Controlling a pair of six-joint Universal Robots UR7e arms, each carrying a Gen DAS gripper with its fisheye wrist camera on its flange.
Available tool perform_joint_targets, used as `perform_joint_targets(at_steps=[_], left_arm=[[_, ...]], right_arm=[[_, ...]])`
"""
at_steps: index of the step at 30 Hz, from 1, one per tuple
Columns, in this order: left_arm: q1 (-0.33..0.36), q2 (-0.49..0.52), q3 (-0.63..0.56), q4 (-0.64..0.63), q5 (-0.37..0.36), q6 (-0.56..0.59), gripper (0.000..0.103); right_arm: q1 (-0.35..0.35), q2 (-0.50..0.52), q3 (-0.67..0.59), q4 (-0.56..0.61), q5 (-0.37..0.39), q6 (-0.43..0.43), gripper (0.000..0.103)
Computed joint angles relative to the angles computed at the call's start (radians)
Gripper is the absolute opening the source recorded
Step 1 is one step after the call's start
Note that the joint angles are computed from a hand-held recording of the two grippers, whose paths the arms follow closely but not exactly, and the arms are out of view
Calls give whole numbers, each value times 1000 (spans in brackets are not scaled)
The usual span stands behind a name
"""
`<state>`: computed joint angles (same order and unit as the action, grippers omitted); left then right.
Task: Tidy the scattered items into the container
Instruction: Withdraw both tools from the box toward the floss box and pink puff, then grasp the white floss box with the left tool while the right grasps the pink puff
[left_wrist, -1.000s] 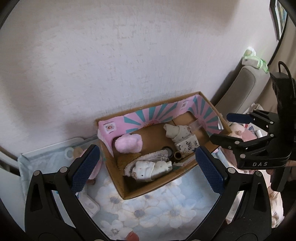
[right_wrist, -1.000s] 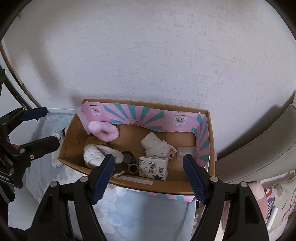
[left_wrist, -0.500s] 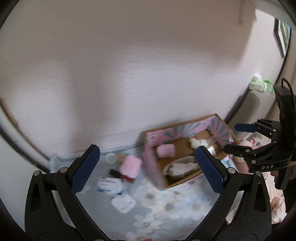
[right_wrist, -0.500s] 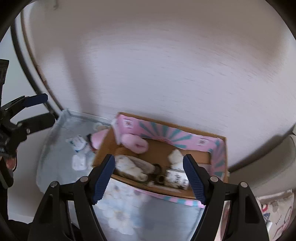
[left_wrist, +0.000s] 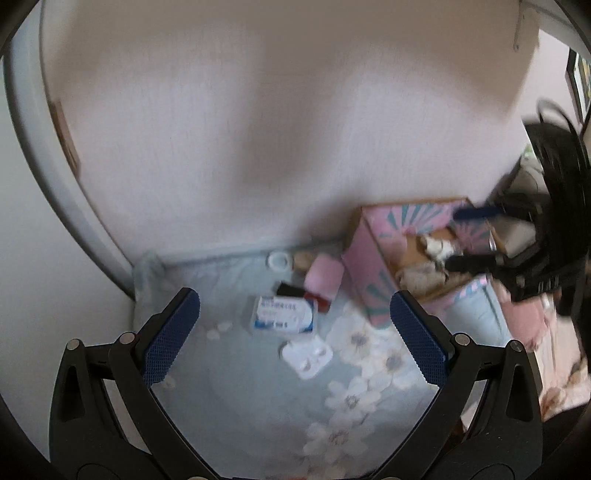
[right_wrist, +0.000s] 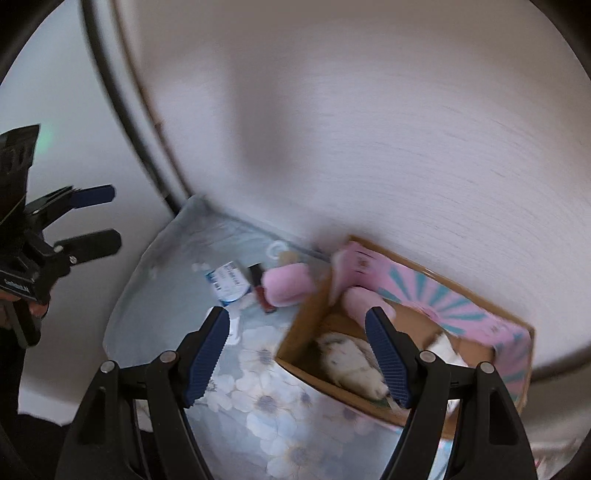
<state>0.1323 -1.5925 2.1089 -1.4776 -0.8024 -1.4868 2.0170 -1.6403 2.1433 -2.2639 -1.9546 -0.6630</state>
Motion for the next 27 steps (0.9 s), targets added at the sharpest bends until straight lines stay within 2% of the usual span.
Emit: perform_joint_targets(at_steps=[6,12,18,20,24,27], left_arm=[[52,-24,99,-153,-54,105,102],[171,26,213,-406,-73,274,102],[249,84,299,-618,-59,359,102],[263,95,311,-638,-52,368,102],[273,109,314,-620,-28,404,102],[288,118,316,-648,-32,437,102]], right_arm=[[40,153,-88,86,-24,-106,72],[49,333,-125,83,-134,-185,72],[39,499,-143,35,-290,-243,72],[36,532,-149,31,-327,-268,72],[30,580,-182,109,-342,-264,72],[36,609,-183,111,-382,-283,72]])
